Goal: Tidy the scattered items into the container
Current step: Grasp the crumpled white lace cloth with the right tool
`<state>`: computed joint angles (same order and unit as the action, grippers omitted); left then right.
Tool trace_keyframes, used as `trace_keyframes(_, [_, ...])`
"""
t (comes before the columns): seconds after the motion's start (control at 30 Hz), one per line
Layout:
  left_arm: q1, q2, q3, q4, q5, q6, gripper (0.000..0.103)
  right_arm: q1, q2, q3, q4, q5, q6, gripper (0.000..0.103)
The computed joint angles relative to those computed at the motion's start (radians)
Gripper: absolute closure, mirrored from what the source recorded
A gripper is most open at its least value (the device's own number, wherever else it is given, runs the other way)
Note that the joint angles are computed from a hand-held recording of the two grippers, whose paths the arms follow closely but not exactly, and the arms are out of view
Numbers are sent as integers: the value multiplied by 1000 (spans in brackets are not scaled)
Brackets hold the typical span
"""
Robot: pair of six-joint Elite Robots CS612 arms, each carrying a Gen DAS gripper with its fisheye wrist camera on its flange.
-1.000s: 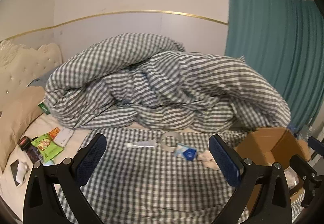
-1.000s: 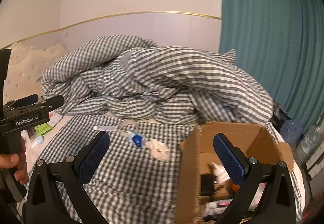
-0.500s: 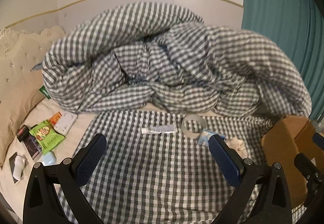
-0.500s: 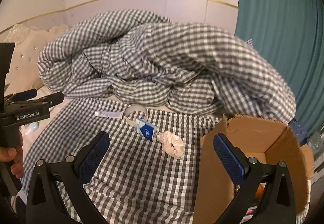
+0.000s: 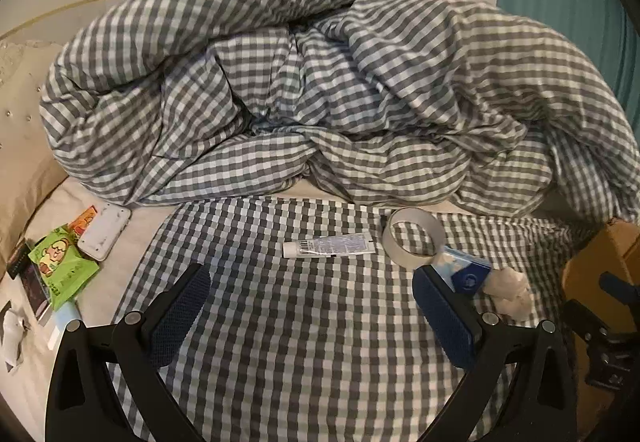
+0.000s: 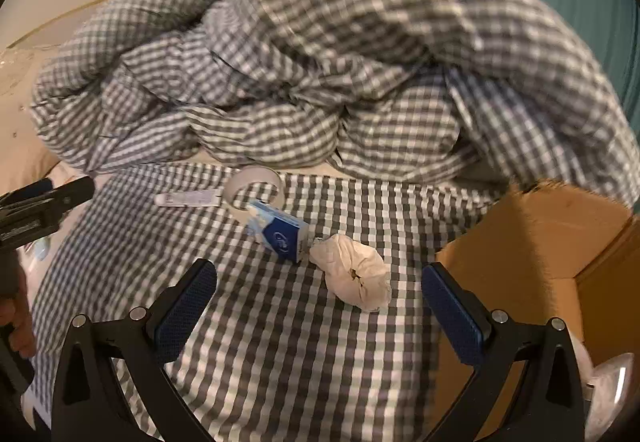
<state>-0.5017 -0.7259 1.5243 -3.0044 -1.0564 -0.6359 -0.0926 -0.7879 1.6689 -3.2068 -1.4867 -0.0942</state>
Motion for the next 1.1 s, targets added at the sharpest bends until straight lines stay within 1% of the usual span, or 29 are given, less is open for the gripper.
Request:
trace_keyframes(0.17, [15, 32, -37, 12, -29, 1, 0, 1, 59, -70, 56, -54, 16, 0])
trace_keyframes(0.33, [26, 64, -77, 29, -45, 20, 0, -1, 108, -128, 106, -87, 16, 0])
trace_keyframes(0.57, [42, 108, -137, 71, -59, 49, 0, 2, 153, -175, 148, -125, 2, 1])
trace_keyframes(0.67, [48, 121, -153, 78, -66, 52, 0, 2, 168, -190, 163, -118, -6, 2])
trace_keyframes(0.73, [50, 128, -161, 80, -70, 54, 0, 1, 174, -198, 168, -104, -8, 11])
trace_keyframes(0.77, [51, 132, -165, 79, -72, 56, 0, 2, 177, -202, 173, -104, -9, 22])
trace_keyframes(0.8, [52, 135, -168, 78, -74, 58, 0, 3, 180, -208, 185, -106, -12, 35])
trace_keyframes(0.83, [52, 139, -172, 77, -76, 62, 0, 3, 182, -214, 198, -105, -17, 41])
trace_keyframes(0.87, [53, 142, -176, 77, -77, 66, 0, 4, 184, -218, 208, -105, -22, 54])
trace_keyframes(0.9, [53, 145, -180, 76, -79, 70, 0, 4, 185, -218, 212, -96, -27, 63])
trace_keyframes(0.93, [54, 149, -184, 73, -81, 77, 0, 4, 184, -215, 207, -90, -31, 67])
trace_keyframes(0.97, [55, 152, -187, 71, -84, 85, 0, 5, 181, -210, 202, -89, -35, 78])
trace_keyframes(1.0, [56, 156, -191, 69, -85, 93, 0, 5, 179, -207, 197, -87, -36, 86])
trace_keyframes(1.1, [64, 168, -203, 57, -108, 127, 0, 5, 171, -195, 190, -69, -40, 87])
